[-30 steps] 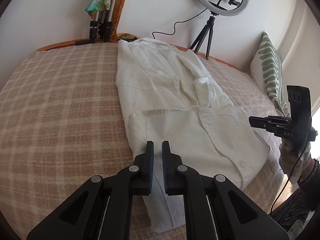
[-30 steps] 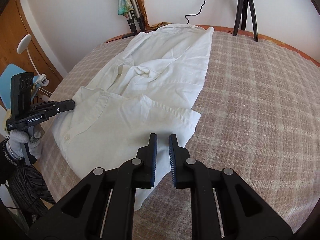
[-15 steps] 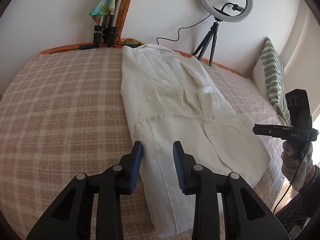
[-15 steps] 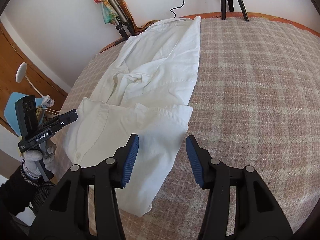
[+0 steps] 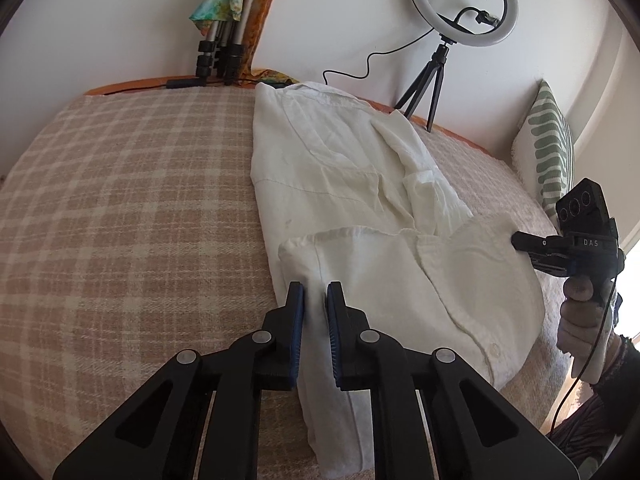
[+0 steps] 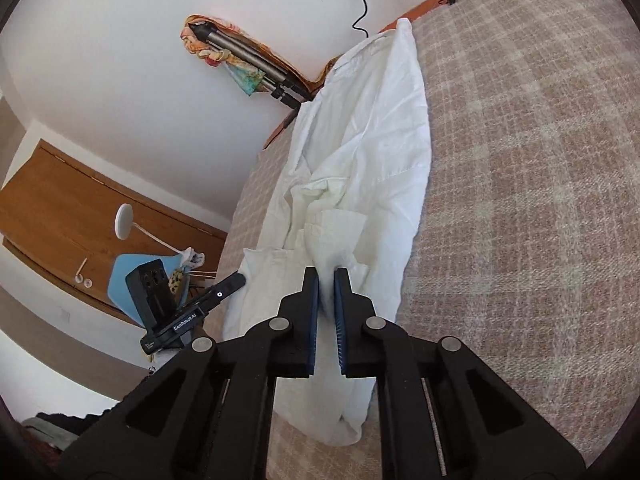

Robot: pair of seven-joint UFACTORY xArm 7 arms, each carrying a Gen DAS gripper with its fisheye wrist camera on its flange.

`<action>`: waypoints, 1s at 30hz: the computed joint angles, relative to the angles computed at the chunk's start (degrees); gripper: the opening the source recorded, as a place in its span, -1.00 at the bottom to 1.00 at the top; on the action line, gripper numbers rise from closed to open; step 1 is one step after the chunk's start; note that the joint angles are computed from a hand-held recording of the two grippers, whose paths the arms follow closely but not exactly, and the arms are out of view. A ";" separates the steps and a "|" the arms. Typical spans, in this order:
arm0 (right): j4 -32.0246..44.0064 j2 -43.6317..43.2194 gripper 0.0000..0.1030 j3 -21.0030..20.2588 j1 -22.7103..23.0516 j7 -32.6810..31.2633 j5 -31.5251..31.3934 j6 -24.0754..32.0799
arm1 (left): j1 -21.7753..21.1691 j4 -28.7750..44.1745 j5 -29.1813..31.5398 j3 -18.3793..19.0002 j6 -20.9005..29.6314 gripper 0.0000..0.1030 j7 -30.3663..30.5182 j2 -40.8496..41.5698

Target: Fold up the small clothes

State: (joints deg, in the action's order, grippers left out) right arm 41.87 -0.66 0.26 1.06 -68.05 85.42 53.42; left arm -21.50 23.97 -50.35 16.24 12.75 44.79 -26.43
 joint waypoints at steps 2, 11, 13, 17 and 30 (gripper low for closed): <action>0.18 -0.60 -0.82 2.41 2.41 2.03 -4.94 -10.72 | 0.36 -0.16 0.64 -0.74 -0.92 -0.80 -0.20 -0.16; -4.69 -9.71 -0.47 4.37 13.84 3.50 -9.75 -38.25 | -7.24 -1.93 1.75 5.33 -5.27 -0.80 0.64 -7.37; -4.62 -10.89 -0.47 2.83 15.37 -2.33 -4.71 -35.30 | -10.46 -1.68 3.66 6.62 -5.41 -0.80 2.43 -7.63; -3.43 -7.95 -0.47 4.85 16.59 -0.98 -8.94 -37.06 | -8.19 1.05 7.35 3.72 -1.78 -0.80 -0.87 0.57; 1.08 -6.13 -0.49 1.98 11.42 0.55 -4.95 -30.69 | -2.33 8.17 0.49 4.64 5.93 -0.74 4.37 3.59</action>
